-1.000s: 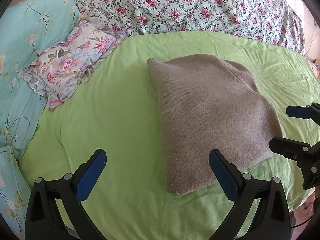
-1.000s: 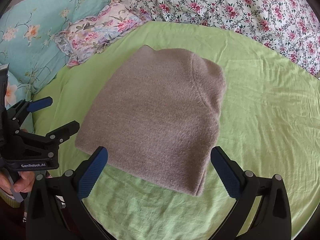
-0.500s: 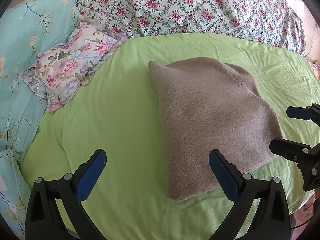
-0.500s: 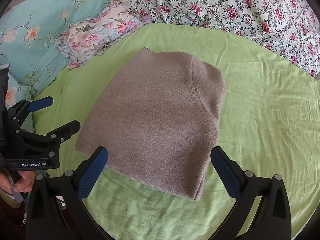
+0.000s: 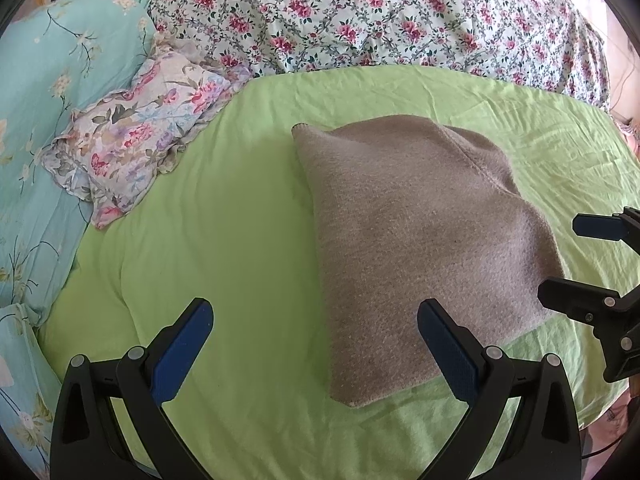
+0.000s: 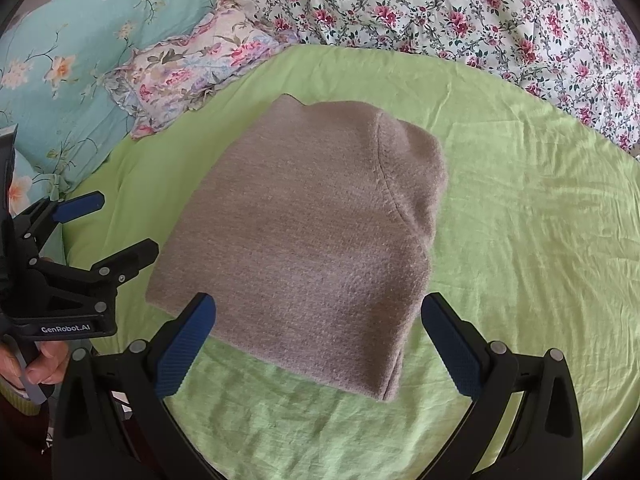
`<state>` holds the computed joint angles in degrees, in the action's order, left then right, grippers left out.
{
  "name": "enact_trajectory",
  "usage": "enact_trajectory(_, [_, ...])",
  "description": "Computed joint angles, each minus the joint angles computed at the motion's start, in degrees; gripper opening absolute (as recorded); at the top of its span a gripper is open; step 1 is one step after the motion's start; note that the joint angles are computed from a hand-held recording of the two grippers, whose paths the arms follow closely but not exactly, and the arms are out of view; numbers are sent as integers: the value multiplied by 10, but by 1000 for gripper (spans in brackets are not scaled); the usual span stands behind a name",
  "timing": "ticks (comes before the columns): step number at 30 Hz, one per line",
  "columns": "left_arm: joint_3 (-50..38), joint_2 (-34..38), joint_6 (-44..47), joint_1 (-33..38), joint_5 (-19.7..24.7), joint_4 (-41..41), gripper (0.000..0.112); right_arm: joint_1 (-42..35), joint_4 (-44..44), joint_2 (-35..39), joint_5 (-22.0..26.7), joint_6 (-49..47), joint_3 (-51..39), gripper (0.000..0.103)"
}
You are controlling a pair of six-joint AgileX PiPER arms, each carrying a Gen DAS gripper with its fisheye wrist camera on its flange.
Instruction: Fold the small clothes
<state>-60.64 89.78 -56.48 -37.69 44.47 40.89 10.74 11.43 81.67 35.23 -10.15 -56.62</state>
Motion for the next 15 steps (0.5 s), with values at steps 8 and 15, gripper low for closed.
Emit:
enact_trajectory(8, [-10, 7, 12, 4, 3, -5, 102, -8, 7, 3, 0, -13, -1, 103])
enact_trajectory(15, [-18, 15, 37, 22, -12, -25, 102, -23, 11, 20, 5, -24, -15, 103])
